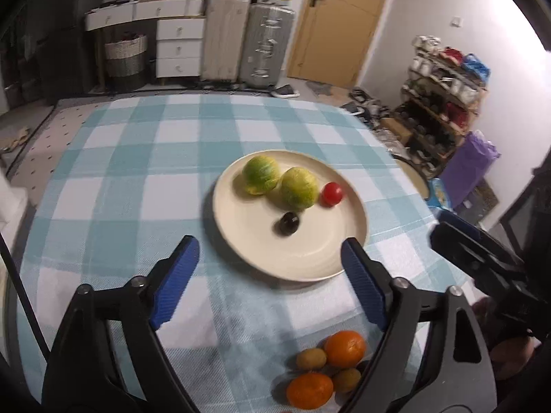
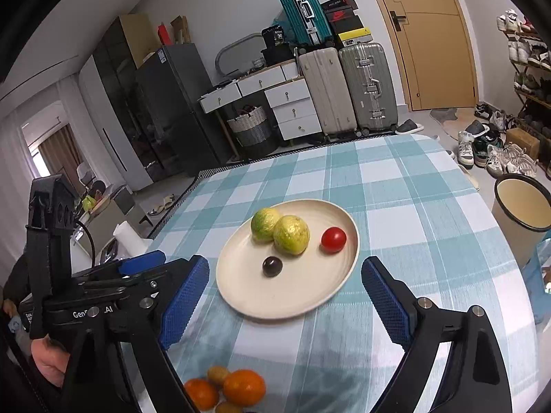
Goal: Organize fruits
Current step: 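Move both tools back to the fruit cluster and close the left gripper on an orange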
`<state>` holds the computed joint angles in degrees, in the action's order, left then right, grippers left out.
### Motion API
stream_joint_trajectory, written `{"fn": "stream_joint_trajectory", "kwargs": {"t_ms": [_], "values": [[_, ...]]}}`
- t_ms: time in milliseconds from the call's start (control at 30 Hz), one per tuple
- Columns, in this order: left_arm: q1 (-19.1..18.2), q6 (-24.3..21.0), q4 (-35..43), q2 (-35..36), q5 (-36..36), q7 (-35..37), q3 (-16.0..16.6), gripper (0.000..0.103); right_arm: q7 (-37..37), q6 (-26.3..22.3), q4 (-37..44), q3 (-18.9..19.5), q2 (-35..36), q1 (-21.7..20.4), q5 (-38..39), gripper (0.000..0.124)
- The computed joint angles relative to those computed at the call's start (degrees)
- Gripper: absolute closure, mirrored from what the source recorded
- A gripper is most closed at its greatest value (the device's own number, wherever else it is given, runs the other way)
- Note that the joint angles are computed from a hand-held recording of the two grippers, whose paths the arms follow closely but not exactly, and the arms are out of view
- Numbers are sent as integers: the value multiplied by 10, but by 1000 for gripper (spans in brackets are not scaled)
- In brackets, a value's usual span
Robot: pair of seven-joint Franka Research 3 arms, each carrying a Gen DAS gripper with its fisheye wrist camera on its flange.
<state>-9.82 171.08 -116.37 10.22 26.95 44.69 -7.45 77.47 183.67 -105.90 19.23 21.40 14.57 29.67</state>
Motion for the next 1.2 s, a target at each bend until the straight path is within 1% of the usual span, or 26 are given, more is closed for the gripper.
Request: {"fn": "stream_joint_trajectory", "kwargs": {"t_ms": [33, 67, 133, 167, 233, 267, 300, 333, 367, 400, 500, 533, 633, 667, 700, 733, 833, 1000, 1100, 1167, 1200], "values": [[-6, -5, -5, -6, 10, -16, 7, 17, -2, 2, -8, 4, -5, -3, 2, 31], [-3, -4, -9, -8, 7, -15, 4, 16, -4, 3, -16, 10, -11, -7, 4, 31], [-11, -9, -19, -18, 35, -45, 14, 15, -8, 6, -26, 18, -17, -12, 7, 31], [-15, -10, -23, -22, 53, -63, 18, 13, -8, 9, -32, 16, -22, -9, 7, 31], [-17, -11, -34, -33, 88, -93, 21, 6, -15, 28, -49, 28, -31, -14, 5, 29], [-18, -11, -38, -38, 108, -112, 22, 2, -11, 40, -59, 13, -37, 1, -1, 28], [-20, -10, -45, -46, 136, -138, 25, 1, -4, 48, -66, -1, -42, 15, -7, 24], [-16, -10, -48, -49, 145, -146, 21, 1, 0, 57, -73, 5, -45, 11, -14, 23], [-11, -8, -51, -51, 144, -145, 16, 1, 3, 67, -82, 30, -48, -11, -23, 23], [-7, -8, -56, -54, 141, -143, 11, 1, 8, 72, -89, 40, -51, -19, -32, 22], [0, -11, -73, -66, 143, -151, 2, 1, 28, 77, -104, 39, -61, -17, -51, 21], [2, -12, -77, -69, 142, -152, -1, 1, 35, 76, -109, 47, -63, -26, -59, 21], [7, -14, -97, -81, 139, -152, -8, 1, 59, 86, -129, 97, -69, -74, -94, 21], [9, -14, -102, -83, 140, -154, -9, 1, 62, 90, -135, 94, -73, -71, -99, 21], [10, -13, -110, -88, 146, -161, -11, 1, 65, 89, -137, 71, -76, -48, -98, 21], [12, -12, -116, -91, 148, -164, -12, 1, 70, 89, -141, 57, -80, -35, -100, 21], [16, -7, -135, -99, 137, -160, -18, 1, 94, 91, -155, 56, -87, -37, -120, 21], [18, 18, -165, -103, 70, -108, -25, 1, 131, 92, -172, 54, -94, -38, -157, 21], [15, 17, -172, -102, 50, -88, -29, 1, 150, 94, -181, 42, -97, -29, -176, 21], [13, 16, -175, -99, 37, -75, -31, 1, 156, 92, -185, 19, -100, -8, -181, 21], [11, 16, -176, -98, 30, -69, -32, 1, 163, 89, -187, 27, -100, -16, -191, 21]]}}
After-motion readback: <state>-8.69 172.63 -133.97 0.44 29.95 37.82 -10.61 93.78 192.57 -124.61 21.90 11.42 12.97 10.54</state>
